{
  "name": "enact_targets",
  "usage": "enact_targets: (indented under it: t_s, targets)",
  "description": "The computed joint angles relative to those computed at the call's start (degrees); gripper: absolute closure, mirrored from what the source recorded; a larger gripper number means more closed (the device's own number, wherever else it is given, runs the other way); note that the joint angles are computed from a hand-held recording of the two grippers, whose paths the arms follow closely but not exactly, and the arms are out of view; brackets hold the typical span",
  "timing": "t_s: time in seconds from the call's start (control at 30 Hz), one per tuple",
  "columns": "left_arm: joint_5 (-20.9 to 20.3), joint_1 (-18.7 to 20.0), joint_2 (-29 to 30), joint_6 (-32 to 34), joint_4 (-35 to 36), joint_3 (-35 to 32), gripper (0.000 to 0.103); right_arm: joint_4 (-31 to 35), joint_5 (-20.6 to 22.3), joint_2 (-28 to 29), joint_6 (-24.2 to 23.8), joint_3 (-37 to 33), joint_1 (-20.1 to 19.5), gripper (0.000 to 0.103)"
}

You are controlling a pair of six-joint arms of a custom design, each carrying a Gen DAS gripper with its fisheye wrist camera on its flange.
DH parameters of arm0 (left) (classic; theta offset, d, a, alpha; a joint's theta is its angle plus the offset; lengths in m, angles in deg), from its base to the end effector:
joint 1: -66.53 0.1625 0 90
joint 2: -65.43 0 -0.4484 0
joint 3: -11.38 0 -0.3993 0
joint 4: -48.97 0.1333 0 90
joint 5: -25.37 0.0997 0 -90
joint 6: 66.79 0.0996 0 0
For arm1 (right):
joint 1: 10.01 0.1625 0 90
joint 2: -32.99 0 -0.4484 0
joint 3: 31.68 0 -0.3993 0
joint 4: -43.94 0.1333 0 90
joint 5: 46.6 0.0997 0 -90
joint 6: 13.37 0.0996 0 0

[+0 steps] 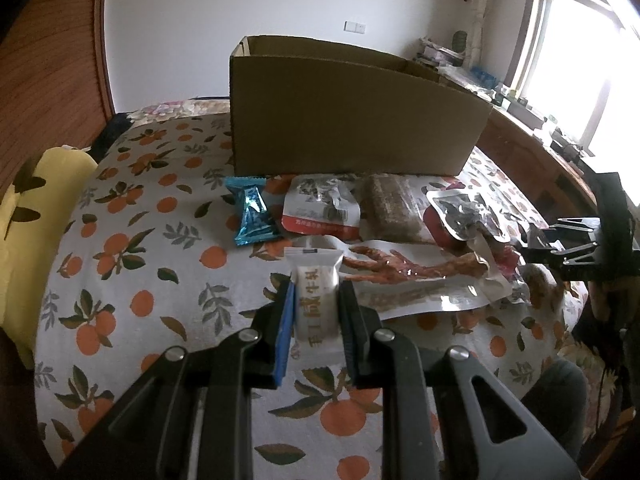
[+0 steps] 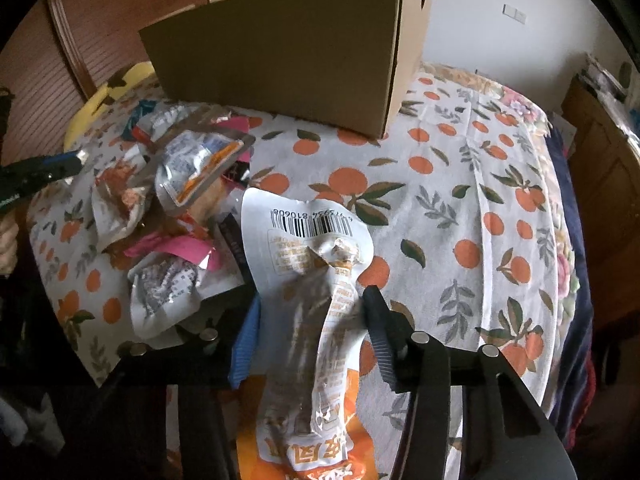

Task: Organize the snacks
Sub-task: 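Lift the white bar with the left gripper while the right gripper grasps the white-orange pouch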

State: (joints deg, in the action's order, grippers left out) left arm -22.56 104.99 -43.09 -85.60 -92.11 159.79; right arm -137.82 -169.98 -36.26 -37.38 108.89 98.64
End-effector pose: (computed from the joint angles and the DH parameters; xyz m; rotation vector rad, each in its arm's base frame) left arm -0.0918 -0.3284 0.2784 0.6245 2.4668 -0.7670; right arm 0.2052 -0.3626 0.1604 0.7880 -2.3917 0.4176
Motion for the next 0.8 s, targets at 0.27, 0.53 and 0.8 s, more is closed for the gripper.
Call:
enact_targets:
  t_s: [0.27, 0.53, 0.8]
  targets:
    - [0.51, -1.69, -0.64, -0.34, -0.24, -0.33, 0.083, -3.53, 1.84, -1.21, 0.09, 0.55, 1.3, 0.055]
    - [1.73, -3.19, 0.48, 1.27, -1.99, -2.21, 0.083, -3.33, 4.27, -2.66, 0.25, -1.35, 4.33, 0.055]
    - [1.98, -2.08, 6.22, 8.05, -9.67, -6.56, 0.083, -0.38, 6.0, -1.06, -1.45, -7.61, 7.55, 0.055]
